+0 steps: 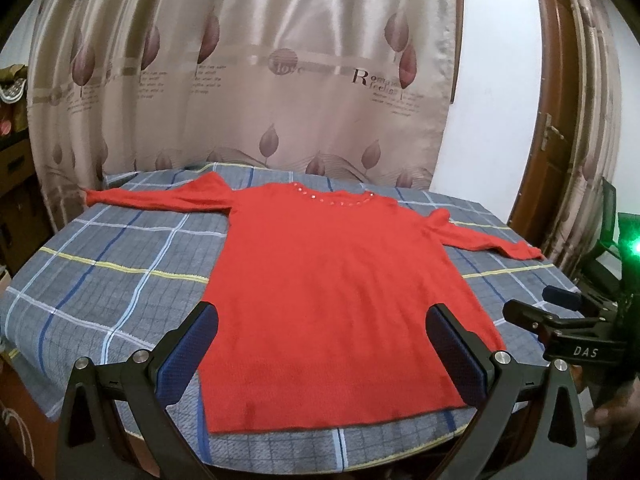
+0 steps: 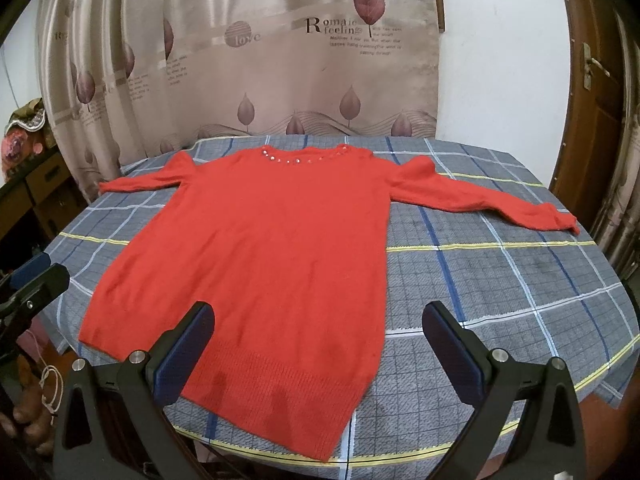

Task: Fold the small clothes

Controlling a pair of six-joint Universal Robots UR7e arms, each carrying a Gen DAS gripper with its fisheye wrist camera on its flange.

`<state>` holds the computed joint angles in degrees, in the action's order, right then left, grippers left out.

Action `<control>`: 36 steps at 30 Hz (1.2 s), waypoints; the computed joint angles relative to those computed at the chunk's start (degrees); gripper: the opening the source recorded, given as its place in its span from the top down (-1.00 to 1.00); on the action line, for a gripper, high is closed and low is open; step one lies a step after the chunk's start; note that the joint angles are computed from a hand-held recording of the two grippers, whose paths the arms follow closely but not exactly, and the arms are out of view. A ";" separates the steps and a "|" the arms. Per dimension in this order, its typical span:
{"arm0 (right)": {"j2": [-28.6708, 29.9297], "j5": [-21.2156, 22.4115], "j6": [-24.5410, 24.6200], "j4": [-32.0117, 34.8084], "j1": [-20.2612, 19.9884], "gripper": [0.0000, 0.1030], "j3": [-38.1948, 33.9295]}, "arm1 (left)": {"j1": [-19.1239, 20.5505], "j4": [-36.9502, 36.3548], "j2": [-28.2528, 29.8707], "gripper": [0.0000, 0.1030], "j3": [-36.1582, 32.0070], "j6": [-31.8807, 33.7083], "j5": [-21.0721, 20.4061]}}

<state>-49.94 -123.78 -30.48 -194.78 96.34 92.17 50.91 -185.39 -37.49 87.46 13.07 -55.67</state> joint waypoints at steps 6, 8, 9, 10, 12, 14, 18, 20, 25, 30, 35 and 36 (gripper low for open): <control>0.03 -0.15 0.60 2.27 -0.34 -1.00 -0.83 | 0.43 3.04 0.79 -1.00 -2.13 0.29 0.13; 0.26 -0.28 0.56 2.97 -0.45 -1.00 -1.37 | 0.47 2.63 1.54 -1.00 -3.25 1.57 0.55; 0.43 -0.45 0.48 3.27 -0.48 -1.00 -1.72 | 0.52 2.15 1.91 -1.00 -3.76 2.22 0.60; 0.66 -0.68 0.30 3.33 -0.51 -1.00 -2.06 | 0.60 1.24 2.50 -1.00 -4.54 3.44 0.57; 1.31 -1.43 -0.36 2.96 -0.60 -1.00 -3.04 | 0.59 0.25 3.45 -1.00 -5.81 5.50 0.70; 2.01 -1.93 -0.54 3.31 -0.71 -1.00 -4.35 | 0.58 0.21 4.58 -1.00 -7.71 7.56 1.09; 3.03 -2.69 0.36 5.24 -1.31 -1.00 -7.15 | 0.69 0.15 6.80 -1.00 -11.40 11.33 1.55; 3.54 -3.36 0.88 6.47 -1.68 -1.00 -8.65 | 0.77 0.86 7.95 -1.00 -13.45 12.57 1.73; 5.17 -4.66 1.23 9.28 -2.49 -1.00 -12.89 | 1.20 3.42 10.10 -1.00 -17.86 13.22 1.45; 6.27 -4.73 1.89 12.03 -3.47 -1.00 -17.00 | 1.76 5.99 13.03 -1.00 -23.39 14.01 1.85; 7.47 -4.64 2.64 15.56 -5.03 -1.00 -22.07 | 2.72 10.55 17.81 -1.00 -31.91 14.31 3.01; 7.47 -4.20 3.26 16.68 -5.61 -1.00 -23.10 | 3.02 11.50 19.22 -1.00 -34.29 14.50 3.26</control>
<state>-42.47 -127.98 -27.22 -178.10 90.73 69.07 53.93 -173.89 -18.27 53.17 27.56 -52.41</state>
